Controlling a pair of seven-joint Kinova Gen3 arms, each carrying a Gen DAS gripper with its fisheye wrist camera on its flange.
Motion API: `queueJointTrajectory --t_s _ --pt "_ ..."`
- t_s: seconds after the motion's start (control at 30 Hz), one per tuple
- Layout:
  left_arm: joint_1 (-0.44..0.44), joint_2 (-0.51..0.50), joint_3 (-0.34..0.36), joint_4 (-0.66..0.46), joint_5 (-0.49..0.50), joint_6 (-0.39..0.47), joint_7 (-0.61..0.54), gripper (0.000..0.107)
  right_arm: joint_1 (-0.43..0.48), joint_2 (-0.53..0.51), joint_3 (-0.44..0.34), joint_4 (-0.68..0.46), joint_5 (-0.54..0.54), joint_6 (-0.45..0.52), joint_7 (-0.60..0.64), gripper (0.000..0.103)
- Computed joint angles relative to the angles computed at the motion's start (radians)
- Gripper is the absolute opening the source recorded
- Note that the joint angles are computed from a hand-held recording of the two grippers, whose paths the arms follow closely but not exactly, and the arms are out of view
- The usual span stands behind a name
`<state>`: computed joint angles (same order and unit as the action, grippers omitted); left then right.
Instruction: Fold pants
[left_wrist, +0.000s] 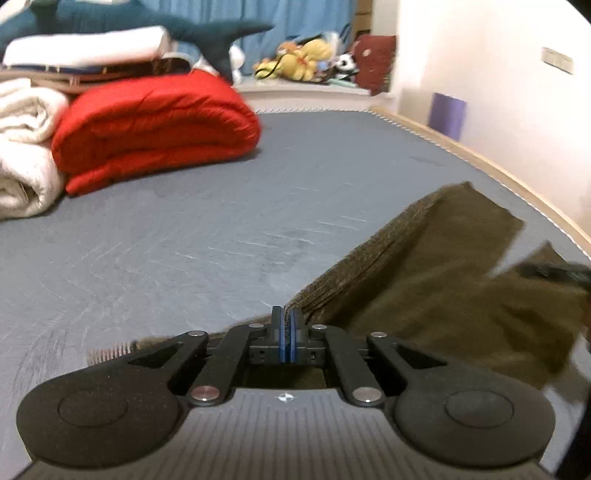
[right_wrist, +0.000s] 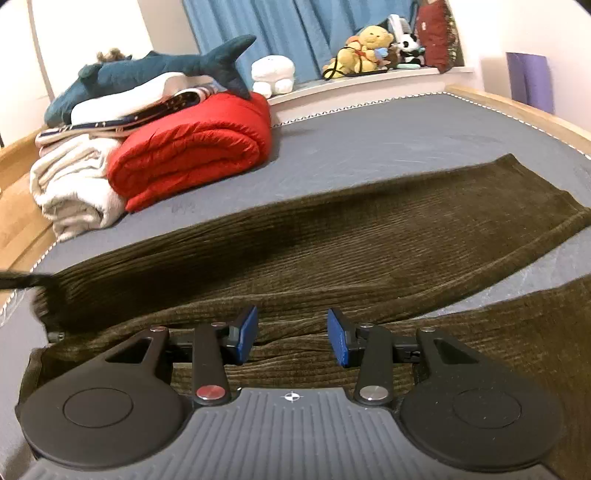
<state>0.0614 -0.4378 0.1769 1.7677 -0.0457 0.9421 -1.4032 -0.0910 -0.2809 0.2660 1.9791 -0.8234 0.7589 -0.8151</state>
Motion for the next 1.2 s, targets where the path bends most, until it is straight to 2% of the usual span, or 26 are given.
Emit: queueJointTrajectory --t_s 0.1,0.2,0.27,0.3,0.37,0.4,0.43,0.53,0.6,0.7,0.73,0.8,0.97,1.0,1.03,1.1,1.2 --pt "-0.04 -0.077 0.139 0.021 0.011 0.103 0.122 0.002 0.009 -0.018 0.004 0.009 0.008 0.004 -0.022 0.044" --pt "-0.116 -0.112 0.271 0.085 0.068 0.173 0.244 0.002 0.018 -0.032 0.006 0.012 0.031 0.019 -0.062 0.044" --pt "-0.101 -0.098 0.294 0.117 0.082 0.204 0.324 0.001 0.019 -0.042 0.009 0.014 0.043 0.031 -0.086 0.044" --pt "-0.073 -0.099 0.278 0.125 0.066 0.214 0.362 0.002 0.019 -0.046 0.009 0.015 0.052 0.035 -0.096 0.044" --pt "-0.043 -0.156 0.198 0.137 0.082 0.186 0.401 0.013 0.018 -0.055 0.011 0.017 0.07 0.046 -0.114 0.044" --pt "-0.036 -0.194 0.151 0.153 0.114 0.155 0.413 0.033 0.016 -0.059 0.014 0.017 0.076 0.052 -0.122 0.044" --pt "-0.03 -0.213 0.105 0.167 0.155 0.142 0.412 0.046 0.014 -0.063 0.02 0.019 0.081 0.058 -0.125 0.044" --pt "0.049 -0.171 -0.013 0.204 0.231 0.175 0.433 0.047 0.006 -0.077 0.042 0.029 0.095 0.061 -0.114 0.044" --pt "0.042 -0.127 -0.029 0.224 0.227 0.183 0.464 0.046 0.007 -0.076 0.055 0.029 0.105 0.065 -0.114 0.045" --pt "0.013 -0.128 -0.083 0.268 0.268 0.104 0.463 0.05 0.019 -0.061 0.063 0.021 0.114 0.072 -0.137 0.045" --pt "-0.002 -0.139 -0.088 0.282 0.265 0.093 0.477 0.056 0.023 -0.054 0.066 0.018 0.111 0.075 -0.144 0.046" --pt "-0.046 -0.135 -0.062 0.294 0.242 0.083 0.524 0.058 0.029 -0.046 0.067 0.015 0.106 0.077 -0.149 0.046" --pt "-0.113 -0.122 -0.009 0.297 0.18 0.033 0.62 0.055 0.05 -0.031 0.042 0.024 0.109 0.046 -0.178 0.048" --pt "-0.116 -0.118 0.005 0.285 0.172 0.036 0.637 0.048 0.054 -0.024 0.042 0.022 0.109 0.046 -0.187 0.048" --pt "-0.128 -0.108 0.032 0.267 0.149 0.054 0.653 0.029 0.061 -0.017 0.039 0.02 0.109 0.044 -0.203 0.048" --pt "-0.132 -0.074 0.083 0.21 0.077 0.12 0.67 0.011 0.076 -0.01 0.037 0.021 0.105 0.035 -0.226 0.049" --pt "-0.161 -0.109 0.191 0.15 -0.008 0.163 0.748 0.009 0.104 -0.014 0.044 0.024 0.093 -0.001 -0.272 0.048"
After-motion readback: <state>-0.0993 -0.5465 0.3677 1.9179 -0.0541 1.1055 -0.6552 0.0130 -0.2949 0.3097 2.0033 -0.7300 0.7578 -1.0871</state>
